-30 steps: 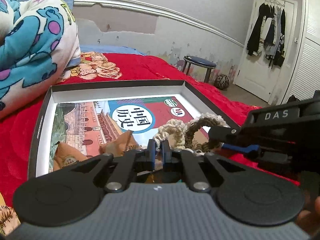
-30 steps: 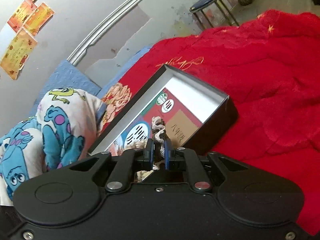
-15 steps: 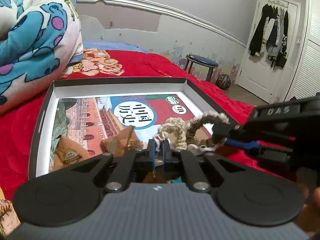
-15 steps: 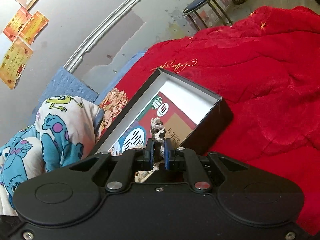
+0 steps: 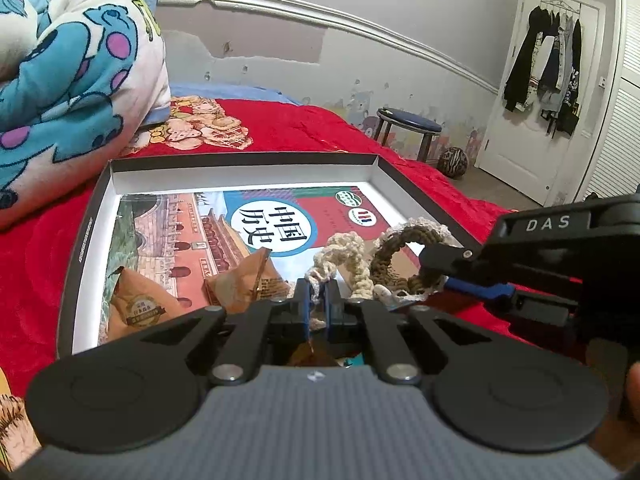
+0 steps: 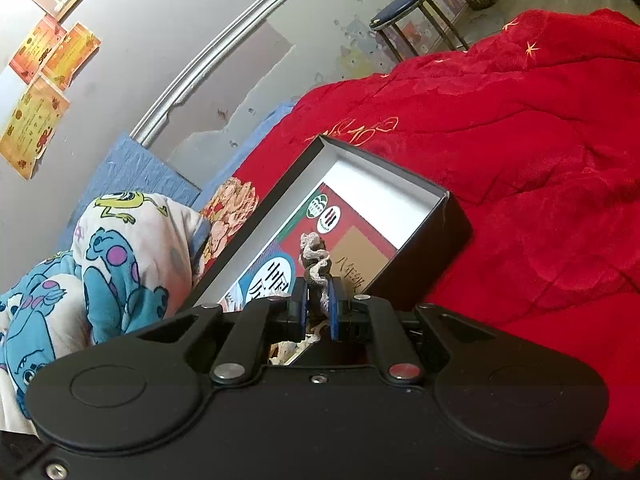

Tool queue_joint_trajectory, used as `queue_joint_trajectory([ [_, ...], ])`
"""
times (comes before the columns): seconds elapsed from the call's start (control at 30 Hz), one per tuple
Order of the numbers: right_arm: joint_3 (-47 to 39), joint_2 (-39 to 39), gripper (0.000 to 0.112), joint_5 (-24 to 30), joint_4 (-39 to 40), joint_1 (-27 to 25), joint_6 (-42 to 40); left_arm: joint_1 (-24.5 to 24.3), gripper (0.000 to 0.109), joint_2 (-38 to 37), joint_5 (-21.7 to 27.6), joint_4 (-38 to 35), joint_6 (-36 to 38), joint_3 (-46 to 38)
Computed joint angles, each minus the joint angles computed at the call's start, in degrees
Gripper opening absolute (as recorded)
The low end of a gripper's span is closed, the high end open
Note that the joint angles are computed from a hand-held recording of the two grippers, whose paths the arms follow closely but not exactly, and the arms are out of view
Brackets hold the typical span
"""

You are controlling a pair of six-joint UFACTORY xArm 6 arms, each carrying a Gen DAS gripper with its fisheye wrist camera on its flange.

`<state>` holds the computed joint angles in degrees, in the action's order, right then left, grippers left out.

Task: Organize objects
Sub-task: 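Lower both scrunchies onto the textbook in the box and open both tools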

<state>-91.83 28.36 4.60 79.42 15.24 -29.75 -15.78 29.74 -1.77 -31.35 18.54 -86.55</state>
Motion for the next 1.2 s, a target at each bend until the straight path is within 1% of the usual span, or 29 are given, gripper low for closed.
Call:
queue_joint_trajectory([
  [0.1, -0.6, 0.3, 0.011, -0.8, 2.8, 0.2, -2.5, -0.2, 0.009, 0.0, 0.2, -2.0, 2.1, -0.3],
  [0.2, -0.6, 0.5, 0.011, -1.8, -0.1, 0.5, -0.4, -0.3, 0.009, 0.1, 0.4, -2.4, 2.3, -0.4],
  [0.27, -0.2, 0.5, 0.011, -2.1, -3.5, 0.6, 2.5, -0.1, 0.01, 0.1, 0.4, -0.9, 0.9, -0.3],
  [0.3, 0.0, 0.5, 0.011, -2.0, -5.0, 0.6, 3.6, 0.0, 0.01, 0.0, 0.4, 0.5, -0.6, -0.1],
  [0.33, 0.0, 0.5, 0.011, -1.5, -4.8, 0.5, 3.6, 0.2, 0.01, 0.0, 0.4, 2.0, -2.1, 0.0],
  [0.4, -0.7, 0.6, 0.011, 0.4, 0.3, 0.2, 0.2, 0.3, 0.01, -0.1, 0.4, 2.8, -3.1, 0.2],
  [0.43, -0.8, 0.7, 0.011, 0.8, 0.6, 0.1, 0.3, 0.4, 0.01, -0.1, 0.3, 4.2, -4.5, 0.4],
  [0.47, -0.6, 0.7, 0.011, 0.6, -0.1, 0.1, 0.9, 0.5, 0.01, -0.1, 0.3, 5.4, -5.6, 0.4],
  [0.6, -0.3, 0.6, 0.011, 0.3, -1.4, 0.1, 1.9, 0.3, 0.01, -0.1, 0.4, 4.9, -5.0, 0.3],
  [0.7, 0.3, 0.3, 0.011, 0.9, -5.5, -0.1, 5.7, 0.6, 0.01, -0.2, 0.8, 6.7, -6.7, 0.4],
  [0.8, 0.8, -0.2, 0.011, 2.5, -7.9, -0.7, 8.4, 0.8, 0.01, -0.4, 1.4, 8.9, -8.8, 0.4],
  [0.83, 0.9, -0.4, 0.011, 3.0, -7.3, -0.9, 8.4, 0.8, 0.01, -0.5, 1.4, 9.5, -9.3, 0.5],
  [0.97, 1.0, -0.6, 0.011, 3.4, -7.0, -1.1, 9.3, 0.6, 0.01, -0.5, 1.6, 7.7, -7.7, 0.3],
  [1.03, 1.4, -0.8, 0.011, 3.2, -9.7, -1.0, 11.4, 0.6, 0.01, -0.5, 1.7, 7.2, -7.4, 0.3],
  [1.13, 2.3, -1.1, 0.011, 2.1, -18.2, -0.7, 17.3, 0.7, 0.01, -0.6, 2.0, 7.0, -7.0, 0.4],
  [1.2, 2.5, -1.3, 0.011, 2.1, -18.4, -0.7, 17.7, 0.8, 0.011, -0.8, 2.2, 8.4, -8.2, 0.5],
])
